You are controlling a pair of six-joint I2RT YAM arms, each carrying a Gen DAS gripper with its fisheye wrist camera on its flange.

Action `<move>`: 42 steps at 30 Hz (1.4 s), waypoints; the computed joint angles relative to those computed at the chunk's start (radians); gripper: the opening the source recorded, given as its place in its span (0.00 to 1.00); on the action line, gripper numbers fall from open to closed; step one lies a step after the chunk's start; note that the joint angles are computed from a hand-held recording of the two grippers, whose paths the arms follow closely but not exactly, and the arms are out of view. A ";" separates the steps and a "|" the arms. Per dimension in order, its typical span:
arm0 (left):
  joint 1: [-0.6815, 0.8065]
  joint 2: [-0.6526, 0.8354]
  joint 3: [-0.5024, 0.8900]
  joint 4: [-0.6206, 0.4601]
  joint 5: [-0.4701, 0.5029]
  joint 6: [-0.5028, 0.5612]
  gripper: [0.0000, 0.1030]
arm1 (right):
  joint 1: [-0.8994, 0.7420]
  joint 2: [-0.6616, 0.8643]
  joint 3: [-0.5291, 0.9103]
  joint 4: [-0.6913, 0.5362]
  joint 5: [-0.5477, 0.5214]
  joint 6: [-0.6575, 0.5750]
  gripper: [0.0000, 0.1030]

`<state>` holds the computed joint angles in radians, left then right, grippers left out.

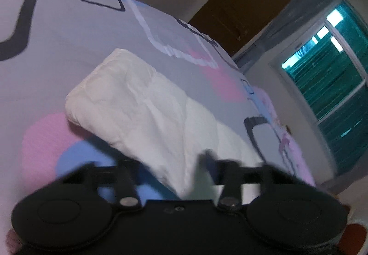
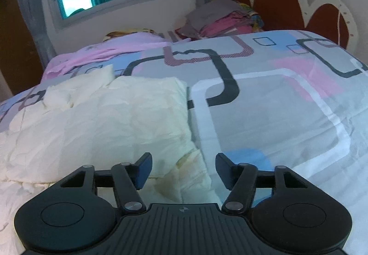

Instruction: Fold large clothes

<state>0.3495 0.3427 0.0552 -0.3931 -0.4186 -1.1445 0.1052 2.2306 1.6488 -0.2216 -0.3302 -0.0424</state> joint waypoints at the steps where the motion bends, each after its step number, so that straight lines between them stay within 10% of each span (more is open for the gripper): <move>1: 0.006 0.013 0.011 0.022 0.000 0.029 0.07 | 0.000 0.000 0.007 -0.006 0.000 0.001 0.53; 11: -0.522 0.633 0.336 0.417 -0.279 0.306 0.08 | 0.025 -0.017 -0.011 0.023 -0.016 0.034 0.53; 16: -0.629 1.014 0.550 0.592 -0.170 0.411 0.08 | 0.035 -0.036 -0.023 0.039 -0.033 0.058 0.53; 25: -0.717 1.526 1.008 0.583 0.065 0.580 0.08 | 0.007 -0.058 -0.033 0.047 -0.053 0.099 0.53; 32: -0.766 1.724 1.203 0.550 0.194 0.615 0.09 | -0.037 -0.058 -0.037 0.042 -0.104 0.151 0.54; 36: -0.771 1.755 1.195 0.608 0.277 0.625 0.74 | -0.054 -0.064 -0.051 0.080 -0.139 0.202 0.89; 42: -0.766 1.569 0.945 0.711 0.196 0.606 0.55 | -0.035 -0.039 -0.007 0.069 -0.228 0.221 0.88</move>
